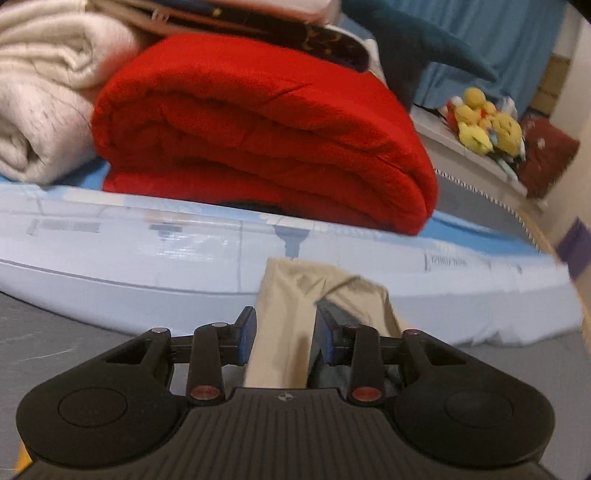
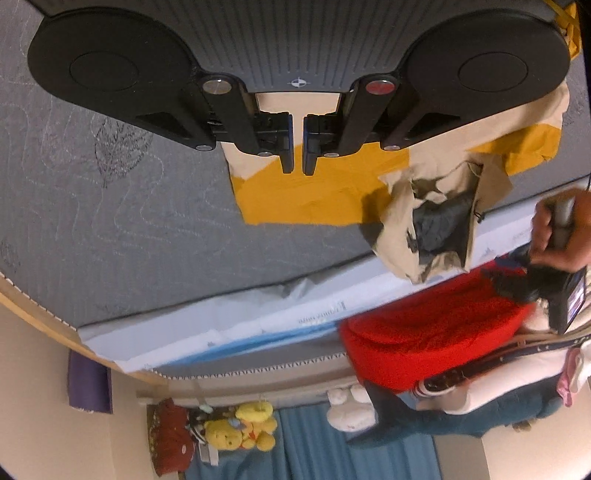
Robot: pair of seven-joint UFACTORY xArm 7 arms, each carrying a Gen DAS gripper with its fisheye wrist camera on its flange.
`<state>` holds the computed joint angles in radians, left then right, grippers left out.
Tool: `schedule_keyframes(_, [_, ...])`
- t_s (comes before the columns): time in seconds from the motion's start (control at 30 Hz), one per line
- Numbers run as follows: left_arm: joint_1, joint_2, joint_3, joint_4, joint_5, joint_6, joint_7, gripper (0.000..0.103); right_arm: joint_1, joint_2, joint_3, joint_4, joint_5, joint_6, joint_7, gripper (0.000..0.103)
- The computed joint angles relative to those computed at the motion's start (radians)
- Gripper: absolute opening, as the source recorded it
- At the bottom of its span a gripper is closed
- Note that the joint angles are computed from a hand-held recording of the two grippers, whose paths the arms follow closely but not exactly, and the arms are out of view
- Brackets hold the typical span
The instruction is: Fold large clothes
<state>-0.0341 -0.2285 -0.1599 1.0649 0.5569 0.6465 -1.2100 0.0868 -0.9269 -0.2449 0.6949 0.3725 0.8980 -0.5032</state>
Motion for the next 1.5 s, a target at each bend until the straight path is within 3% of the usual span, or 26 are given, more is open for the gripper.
schedule_keyframes(0.07, [0.009, 0.054, 0.015, 0.032, -0.007, -0.019, -0.003, 0.044, -0.002, 0.007, 0.002, 0.003, 0.000, 0.009, 0.007, 0.004])
schedule_keyframes(0.23, [-0.019, 0.186, 0.047, 0.136, 0.023, 0.068, 0.033, 0.041, 0.002, 0.012, 0.008, 0.000, 0.003, 0.019, 0.007, 0.004])
schedule_keyframes(0.27, [-0.031, 0.202, 0.053, 0.149, 0.037, 0.084, 0.062, 0.035, 0.001, 0.013, 0.008, 0.000, 0.002, 0.021, 0.006, 0.004])
schedule_keyframes(0.3, [-0.044, 0.213, 0.057, 0.163, 0.059, 0.105, 0.096, 0.013, -0.001, 0.013, 0.009, -0.001, 0.000, 0.023, 0.007, 0.004])
schedule_keyframes(0.33, [-0.057, 0.212, 0.061, 0.164, 0.071, 0.116, 0.124, 0.006, -0.004, 0.013, 0.011, -0.002, -0.001, 0.024, 0.010, 0.004])
schedule_keyframes(0.47, [-0.086, 0.146, 0.062, 0.124, 0.111, 0.112, 0.200, 0.000, -0.013, 0.012, 0.018, -0.002, 0.000, 0.014, 0.029, 0.004])
schedule_keyframes(0.53, [-0.092, 0.059, 0.048, 0.072, 0.123, 0.068, 0.245, 0.000, -0.011, 0.009, 0.016, 0.000, 0.006, 0.009, 0.036, 0.004])
schedule_keyframes(0.6, [-0.065, -0.087, -0.016, -0.028, 0.125, -0.015, 0.353, 0.000, -0.011, 0.003, 0.014, 0.000, 0.012, 0.006, 0.046, 0.004])
schedule_keyframes(0.67, [-0.205, -0.286, 0.052, -0.186, 0.172, -0.112, 0.448, 0.000, -0.008, -0.006, 0.007, 0.001, 0.022, 0.006, 0.056, 0.004])
schedule_keyframes(0.73, [-0.414, -0.496, 0.086, -0.324, 0.204, -0.054, 0.509, 0.000, -0.002, -0.016, 0.000, 0.004, 0.036, 0.001, 0.066, 0.004])
schedule_keyframes(0.8, [-0.587, -0.705, 0.020, -0.446, 0.087, 0.136, 0.677, 0.000, 0.002, -0.030, -0.005, -0.002, 0.051, -0.020, 0.073, 0.004])
schedule_keyframes(0.87, [-0.628, -0.840, -0.114, -0.515, -0.123, 0.345, 0.734, 0.001, 0.004, -0.037, -0.012, -0.004, 0.064, -0.033, 0.091, 0.008])
schedule_keyframes(0.9, [-0.638, -0.884, -0.167, -0.515, -0.227, 0.450, 0.711, 0.003, 0.009, -0.038, -0.019, -0.001, 0.071, -0.029, 0.099, 0.011])
schedule_keyframes(0.97, [-0.567, -0.962, -0.267, -0.476, -0.369, 0.561, 0.655, 0.005, 0.023, -0.042, -0.037, 0.004, 0.090, -0.019, 0.109, 0.021])
schedule_keyframes(1.07, [-0.402, -1.025, -0.343, -0.395, -0.425, 0.608, 0.478, 0.006, 0.049, -0.048, -0.065, 0.007, 0.130, 0.005, 0.120, 0.023])
schedule_keyframes(1.17, [-0.261, -1.040, -0.361, -0.365, -0.491, 0.609, 0.307, 0.013, 0.069, -0.036, -0.086, 0.014, 0.164, 0.066, 0.139, 0.028])
schedule_keyframes(1.23, [-0.207, -1.043, -0.362, -0.393, -0.534, 0.570, 0.202, 0.040, 0.081, -0.028, -0.093, 0.016, 0.189, 0.114, 0.153, 0.035])
schedule_keyframes(1.3, [-0.186, -1.076, -0.346, -0.467, -0.584, 0.532, 0.086, 0.049, 0.099, -0.013, -0.105, 0.020, 0.223, 0.179, 0.166, 0.047])
schedule_keyframes(1.37, [-0.210, -1.093, -0.299, -0.550, -0.660, 0.466, -0.004, 0.049, 0.101, -0.004, -0.101, 0.011, 0.257, 0.243, 0.191, 0.055])
schedule_keyframes(1.5, [-0.273, -1.125, -0.254, -0.688, -0.748, 0.380, -0.127, 0.051, 0.078, 0.022, -0.050, -0.028, 0.293, 0.320, 0.250, 0.057])
